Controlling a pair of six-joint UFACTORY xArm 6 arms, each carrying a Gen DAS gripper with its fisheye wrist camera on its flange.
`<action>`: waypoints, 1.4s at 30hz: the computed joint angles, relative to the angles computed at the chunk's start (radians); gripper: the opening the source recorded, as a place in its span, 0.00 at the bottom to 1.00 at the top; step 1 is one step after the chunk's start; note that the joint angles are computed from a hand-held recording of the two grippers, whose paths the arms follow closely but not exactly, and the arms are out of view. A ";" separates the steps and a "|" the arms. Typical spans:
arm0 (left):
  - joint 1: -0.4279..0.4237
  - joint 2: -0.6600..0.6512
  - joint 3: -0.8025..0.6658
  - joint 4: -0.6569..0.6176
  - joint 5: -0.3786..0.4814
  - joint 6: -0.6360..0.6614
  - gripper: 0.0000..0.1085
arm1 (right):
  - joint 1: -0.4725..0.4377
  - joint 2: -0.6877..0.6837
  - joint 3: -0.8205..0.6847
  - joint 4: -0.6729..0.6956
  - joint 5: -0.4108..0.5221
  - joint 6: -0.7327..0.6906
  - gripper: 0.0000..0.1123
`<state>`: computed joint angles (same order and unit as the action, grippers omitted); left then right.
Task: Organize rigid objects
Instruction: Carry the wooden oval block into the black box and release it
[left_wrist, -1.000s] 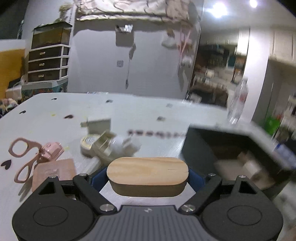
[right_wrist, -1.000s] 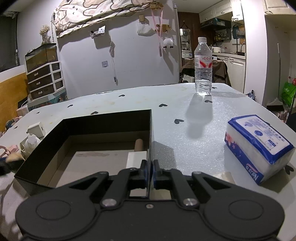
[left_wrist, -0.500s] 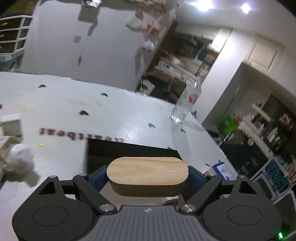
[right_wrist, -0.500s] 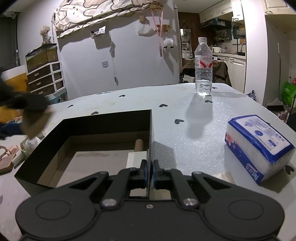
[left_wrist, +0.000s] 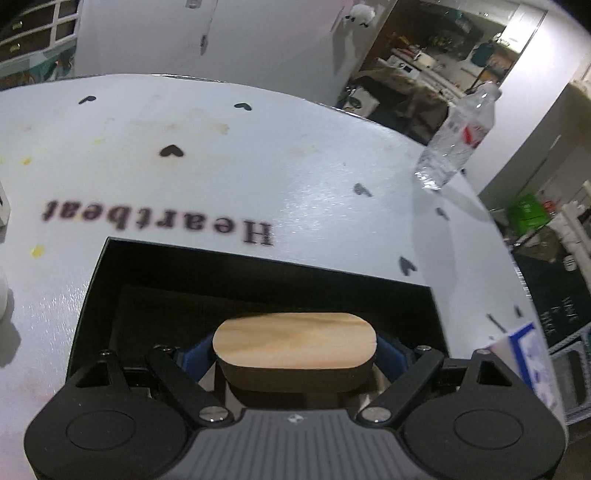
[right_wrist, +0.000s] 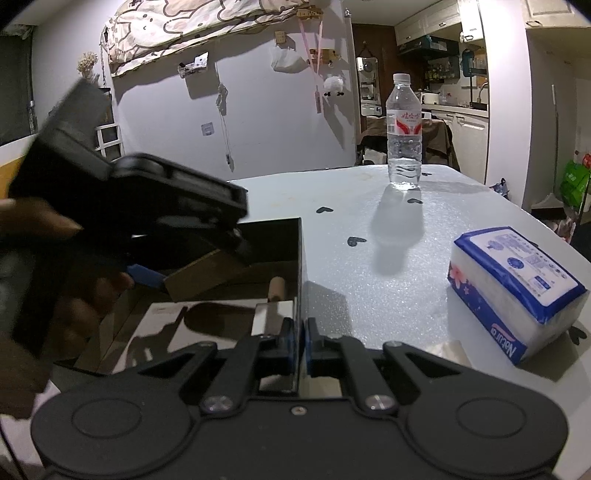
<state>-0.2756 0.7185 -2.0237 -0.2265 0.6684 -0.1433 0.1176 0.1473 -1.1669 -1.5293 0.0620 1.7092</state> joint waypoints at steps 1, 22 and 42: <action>-0.001 0.008 -0.012 0.019 0.004 -0.012 0.82 | -0.001 0.000 -0.001 -0.003 -0.001 0.003 0.05; 0.003 -0.062 0.096 -0.100 -0.052 0.110 0.93 | -0.001 -0.001 0.002 -0.001 0.000 0.005 0.05; -0.015 -0.471 0.618 -0.408 -0.310 0.614 0.95 | 0.000 -0.001 0.008 0.073 0.002 -0.064 0.05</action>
<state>-0.2905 0.2479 -1.4053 -0.6348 0.3588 0.4709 0.1171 0.1467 -1.1590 -1.4560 0.0639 1.6450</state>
